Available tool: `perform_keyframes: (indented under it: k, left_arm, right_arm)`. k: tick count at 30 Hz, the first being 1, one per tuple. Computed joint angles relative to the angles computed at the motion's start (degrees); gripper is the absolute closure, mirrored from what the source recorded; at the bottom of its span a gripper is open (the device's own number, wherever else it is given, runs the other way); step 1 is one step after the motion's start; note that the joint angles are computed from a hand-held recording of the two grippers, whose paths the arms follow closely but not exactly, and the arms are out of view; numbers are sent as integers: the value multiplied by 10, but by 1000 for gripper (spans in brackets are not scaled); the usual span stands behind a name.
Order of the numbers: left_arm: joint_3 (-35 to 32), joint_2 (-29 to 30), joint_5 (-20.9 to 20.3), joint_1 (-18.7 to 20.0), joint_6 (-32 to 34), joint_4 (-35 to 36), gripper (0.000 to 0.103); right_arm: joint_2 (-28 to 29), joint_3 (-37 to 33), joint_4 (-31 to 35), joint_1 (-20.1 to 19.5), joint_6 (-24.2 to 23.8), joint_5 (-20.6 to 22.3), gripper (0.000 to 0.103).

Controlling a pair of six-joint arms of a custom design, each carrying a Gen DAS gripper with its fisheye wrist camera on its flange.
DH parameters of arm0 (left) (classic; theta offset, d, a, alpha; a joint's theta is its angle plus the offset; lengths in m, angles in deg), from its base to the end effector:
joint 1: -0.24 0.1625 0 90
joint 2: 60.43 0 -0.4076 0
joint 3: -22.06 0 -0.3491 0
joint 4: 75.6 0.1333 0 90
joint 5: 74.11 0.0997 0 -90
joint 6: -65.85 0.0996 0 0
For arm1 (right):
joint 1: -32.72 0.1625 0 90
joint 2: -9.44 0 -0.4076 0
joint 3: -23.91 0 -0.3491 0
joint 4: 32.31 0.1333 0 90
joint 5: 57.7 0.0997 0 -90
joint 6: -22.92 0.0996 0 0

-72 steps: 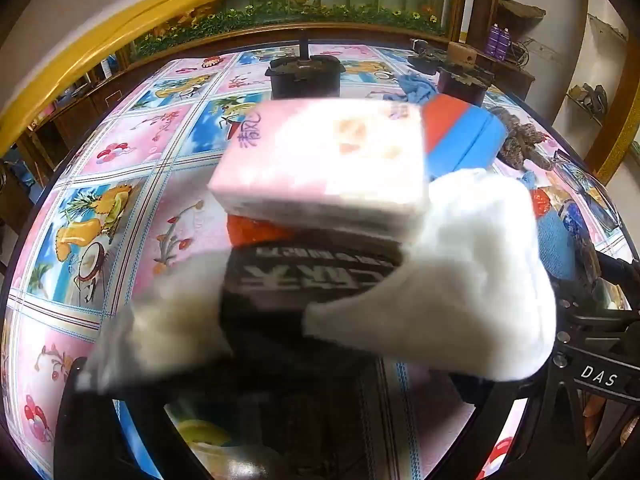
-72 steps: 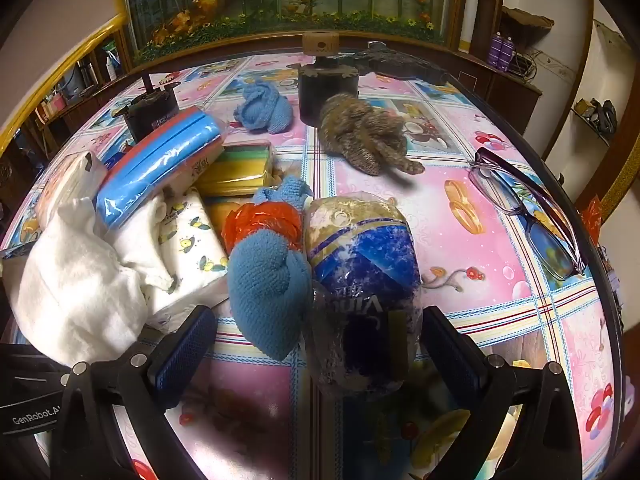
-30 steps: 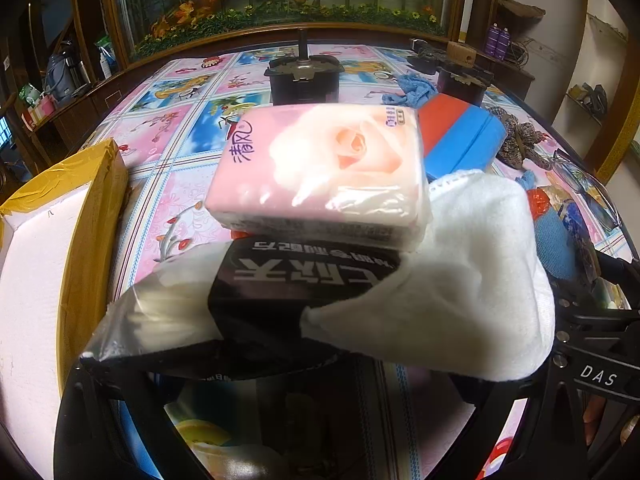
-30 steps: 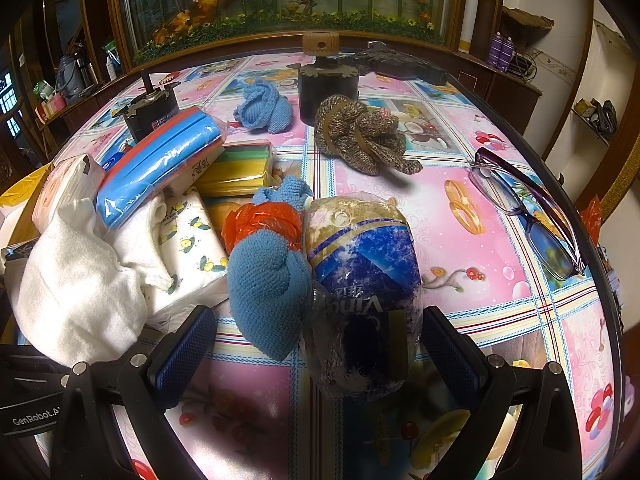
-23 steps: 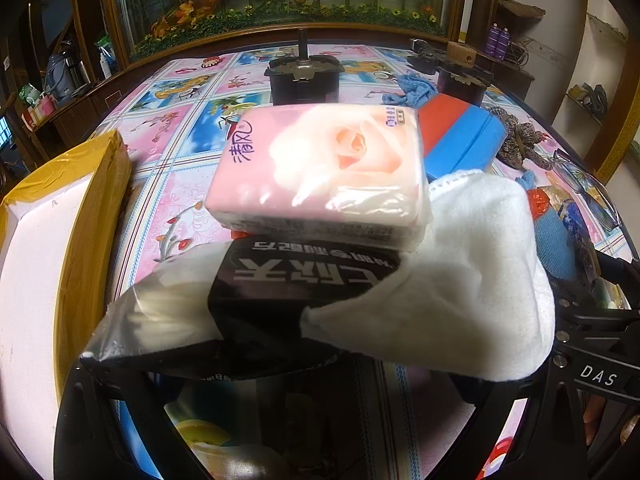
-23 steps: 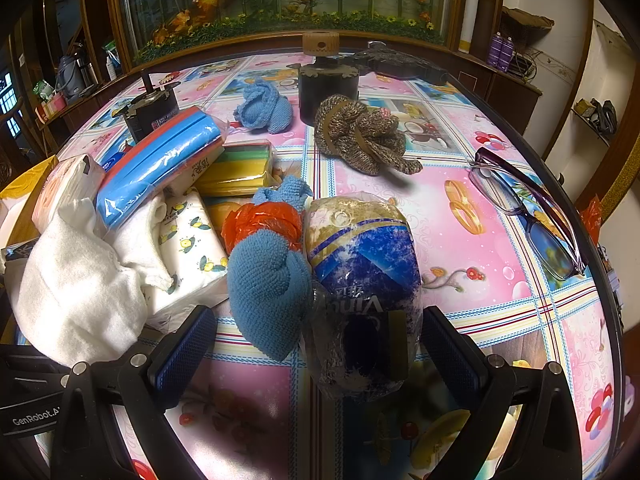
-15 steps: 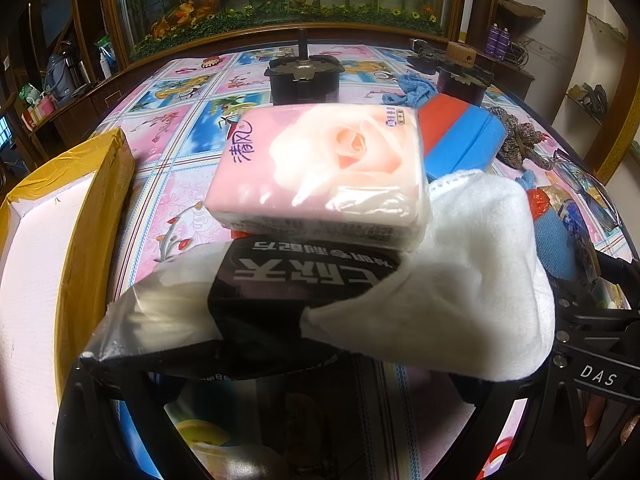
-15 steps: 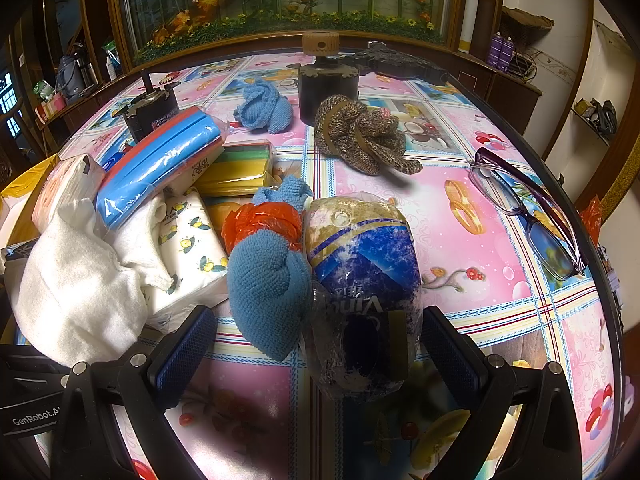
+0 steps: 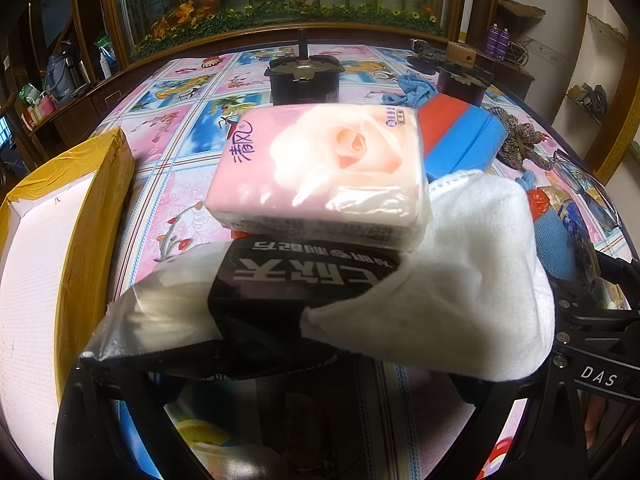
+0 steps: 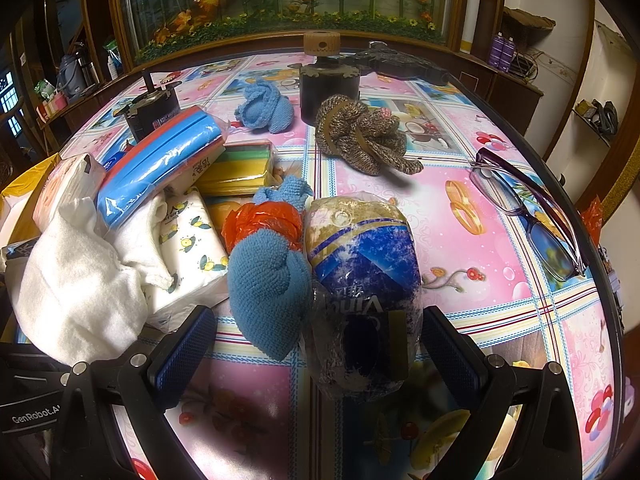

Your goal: Organize soft objects

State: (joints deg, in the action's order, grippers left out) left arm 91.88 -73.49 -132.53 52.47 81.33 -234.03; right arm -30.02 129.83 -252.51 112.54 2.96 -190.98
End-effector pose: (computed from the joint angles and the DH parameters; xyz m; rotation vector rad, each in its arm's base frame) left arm -0.2841 -0.6695 -0.1003 1.1026 2.3678 -0.4045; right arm -0.0356 -0.5659 0.1588 -0.3161 -2.0038 0.9792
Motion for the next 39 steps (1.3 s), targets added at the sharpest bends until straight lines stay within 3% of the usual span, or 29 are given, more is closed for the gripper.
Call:
perform_keyframes:
  k: [7, 12, 14, 19, 25, 29, 32, 35, 39]
  left_arm:
    - [1, 0, 2, -1, -2, 2, 0]
    - [16, -24, 1, -1, -18, 57, 0]
    - [53, -48, -28, 2, -7, 43, 0]
    - [124, -99, -111, 13, 55, -23, 0]
    - [178, -142, -199, 28, 99, -48, 0]
    - [186, -144, -209, 28, 104, -70, 0]
    - [193, -146, -207, 26, 108, -85, 0]
    - [196, -144, -203, 25, 113, -96, 0]
    - [199, -146, -201, 25, 109, -103, 0]
  right_arm:
    - [-2, 5, 0, -1, -7, 6, 1]
    - [-23, 29, 16, -11, -34, 42, 1]
    - [-40, 49, 36, -13, -39, 55, 1]
    - [-95, 136, 41, -38, -26, 158, 2]
    - [-115, 205, -46, -59, -38, 223, 27]
    - [-123, 195, -62, -61, -14, 209, 30]
    - [-143, 182, -32, -72, 28, 223, 35]
    - [-135, 140, 3, -65, 59, 167, 44]
    - [-124, 110, 45, -65, 70, 176, 45]
